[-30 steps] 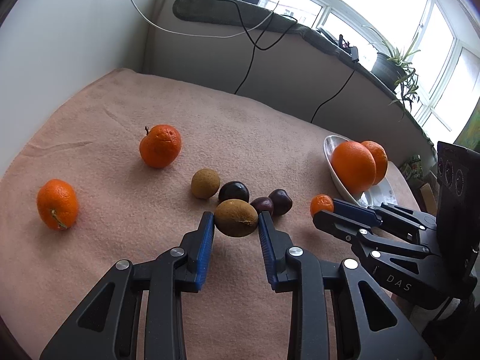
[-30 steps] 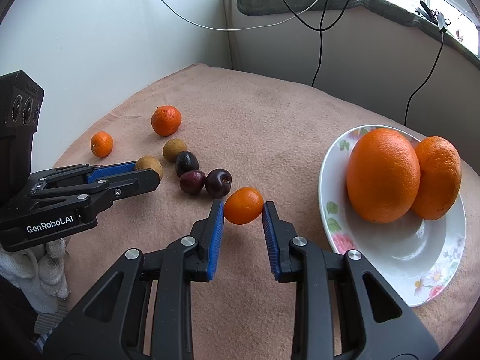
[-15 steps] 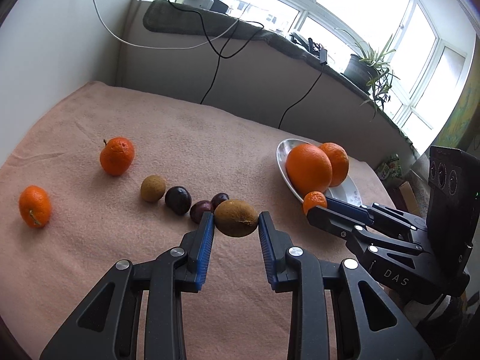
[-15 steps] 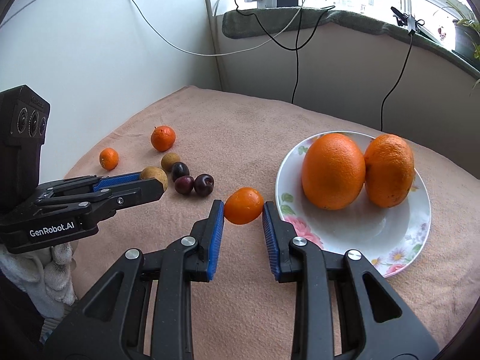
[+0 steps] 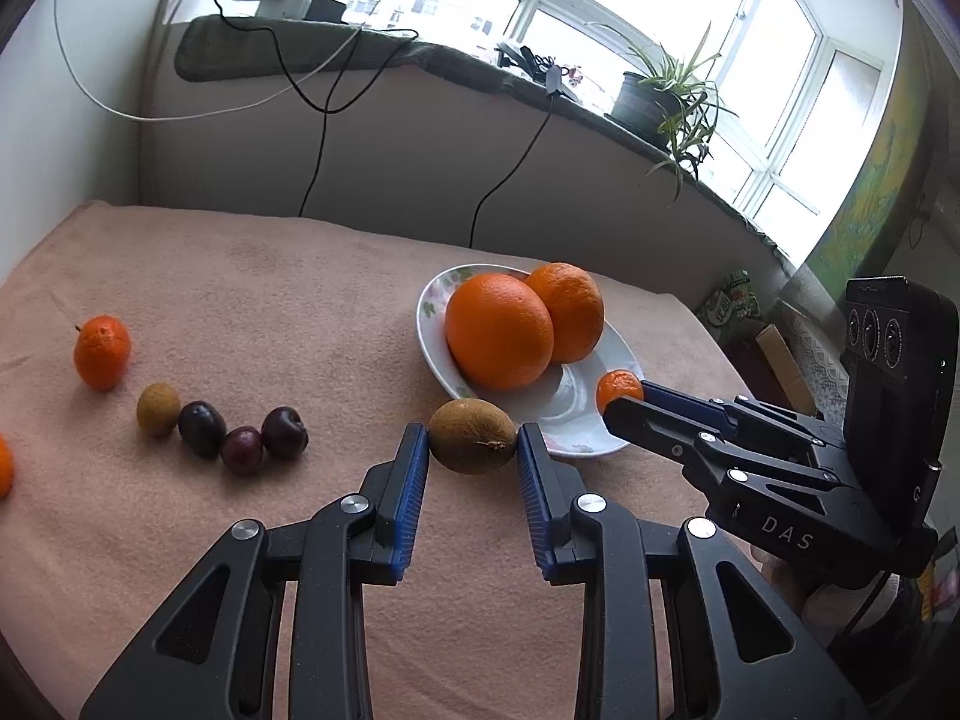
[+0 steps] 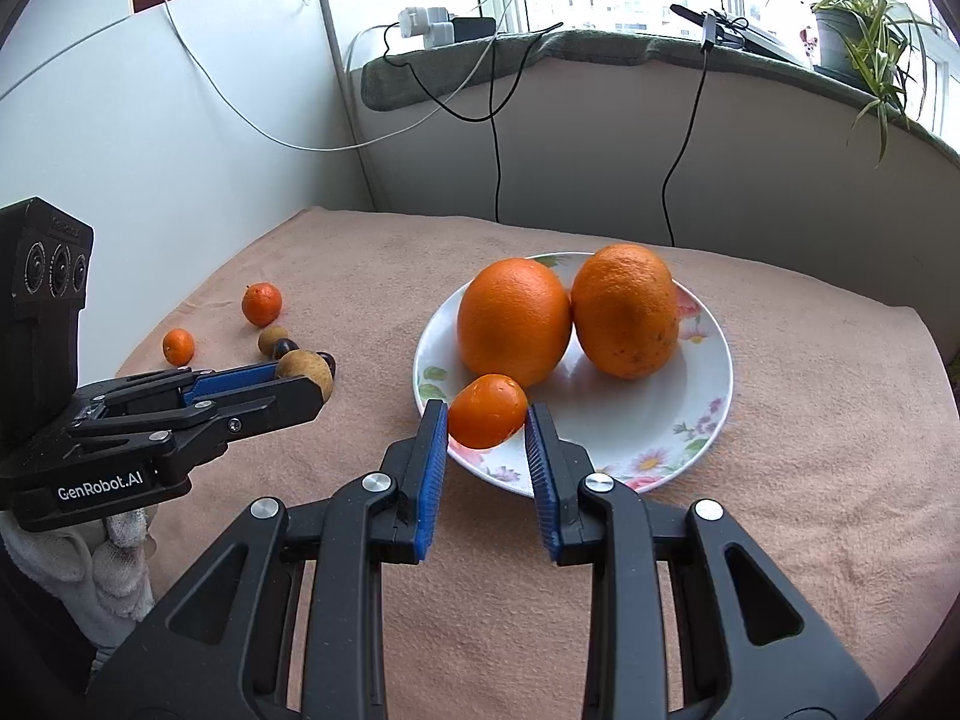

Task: Organize fruits
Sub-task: 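Carry the kiwi in the left gripper to the plate while the right gripper carries a small tangerine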

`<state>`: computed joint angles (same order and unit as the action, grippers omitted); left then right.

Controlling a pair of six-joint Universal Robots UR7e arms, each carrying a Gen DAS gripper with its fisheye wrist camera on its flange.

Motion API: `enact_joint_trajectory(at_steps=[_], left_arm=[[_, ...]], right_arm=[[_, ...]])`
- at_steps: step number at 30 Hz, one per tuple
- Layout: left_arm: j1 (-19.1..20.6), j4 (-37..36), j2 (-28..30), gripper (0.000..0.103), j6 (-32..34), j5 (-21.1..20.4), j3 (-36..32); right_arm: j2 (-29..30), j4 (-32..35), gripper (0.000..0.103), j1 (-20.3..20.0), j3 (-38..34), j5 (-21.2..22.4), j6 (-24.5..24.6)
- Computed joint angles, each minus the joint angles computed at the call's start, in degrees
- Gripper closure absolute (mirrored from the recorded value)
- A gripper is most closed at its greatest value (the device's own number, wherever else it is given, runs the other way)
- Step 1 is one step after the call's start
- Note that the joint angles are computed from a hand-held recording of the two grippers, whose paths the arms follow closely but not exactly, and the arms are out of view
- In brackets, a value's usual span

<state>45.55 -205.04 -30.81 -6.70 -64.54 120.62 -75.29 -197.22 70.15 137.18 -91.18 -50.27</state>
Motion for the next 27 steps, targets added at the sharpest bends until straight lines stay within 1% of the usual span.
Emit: enact_joint_trajectory(at_steps=[5, 14, 21, 27], left_arm=[[-0.71, 1.27, 1.62, 0.074, 0.34, -1.33, -1.84], [-2.01, 4.41, 4.11, 0.074, 0.77, -3.02, -5.34], [-2.42, 6.05, 5.15, 0.074, 0.85, -2.71, -6.86], [-2.97, 7.08, 6.06, 0.074, 1.15, -1.36, -8.00]], right_arm=[[-1.24, 0.36, 0.075, -1.71, -0.19, 0.53, 0.02], [-1.66, 0.91, 0.075, -3.76, -1.32, 0.47, 0.07], [-1.31, 1.28, 0.075, -4.80, -2.41, 0.59, 0.81], [-1.16, 2.08, 0.075, -5.07, -3.35, 0.57, 0.58]])
